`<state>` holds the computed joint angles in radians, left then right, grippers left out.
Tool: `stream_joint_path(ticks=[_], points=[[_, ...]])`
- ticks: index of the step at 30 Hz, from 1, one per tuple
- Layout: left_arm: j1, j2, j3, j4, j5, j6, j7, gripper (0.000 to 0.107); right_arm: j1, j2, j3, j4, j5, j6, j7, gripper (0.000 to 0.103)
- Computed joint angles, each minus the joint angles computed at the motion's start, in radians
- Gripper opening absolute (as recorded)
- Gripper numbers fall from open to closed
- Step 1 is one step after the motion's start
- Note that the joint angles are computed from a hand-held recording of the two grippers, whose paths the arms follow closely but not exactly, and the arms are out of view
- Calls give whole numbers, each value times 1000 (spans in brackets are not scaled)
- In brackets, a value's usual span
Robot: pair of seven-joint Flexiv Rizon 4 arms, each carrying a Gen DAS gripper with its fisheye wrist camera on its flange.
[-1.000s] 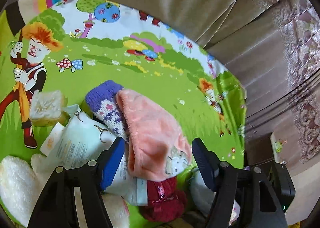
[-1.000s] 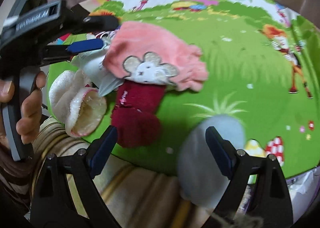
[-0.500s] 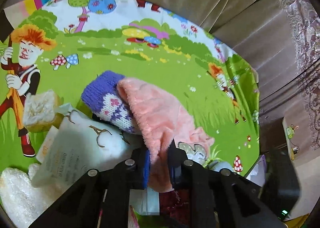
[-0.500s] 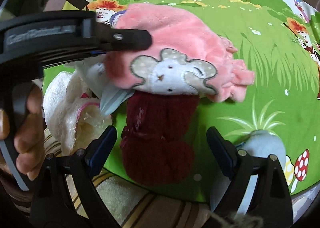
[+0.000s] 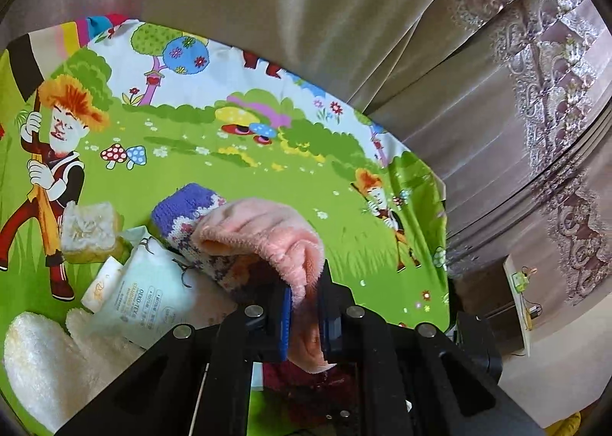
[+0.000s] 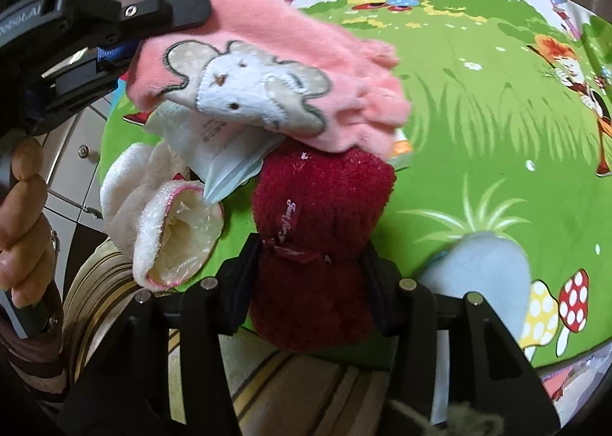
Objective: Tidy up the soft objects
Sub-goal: 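Carry the pink hat and red sock over the box and open both tools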
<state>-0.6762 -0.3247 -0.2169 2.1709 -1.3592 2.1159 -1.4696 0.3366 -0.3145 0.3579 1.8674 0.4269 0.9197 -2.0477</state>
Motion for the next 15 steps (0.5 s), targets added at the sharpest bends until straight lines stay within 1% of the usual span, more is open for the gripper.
stream_joint_path(ticks=[3,8,12,15], points=[[-4,5,2,4,32,20,-27,11,-16,29,2,19,25,12,-18,54],[-24,11,-7,-15,3,73,3,11,-44,68,-4,19,86,-8,-57,54],[-30,5,-31,-56,-45,96,67,11,-73,115,-26,22,148,-42,-92,54],[-35,-15,-57,-118,-92,115,154,11,-92,160,-52,37,191,-59,-109,54]])
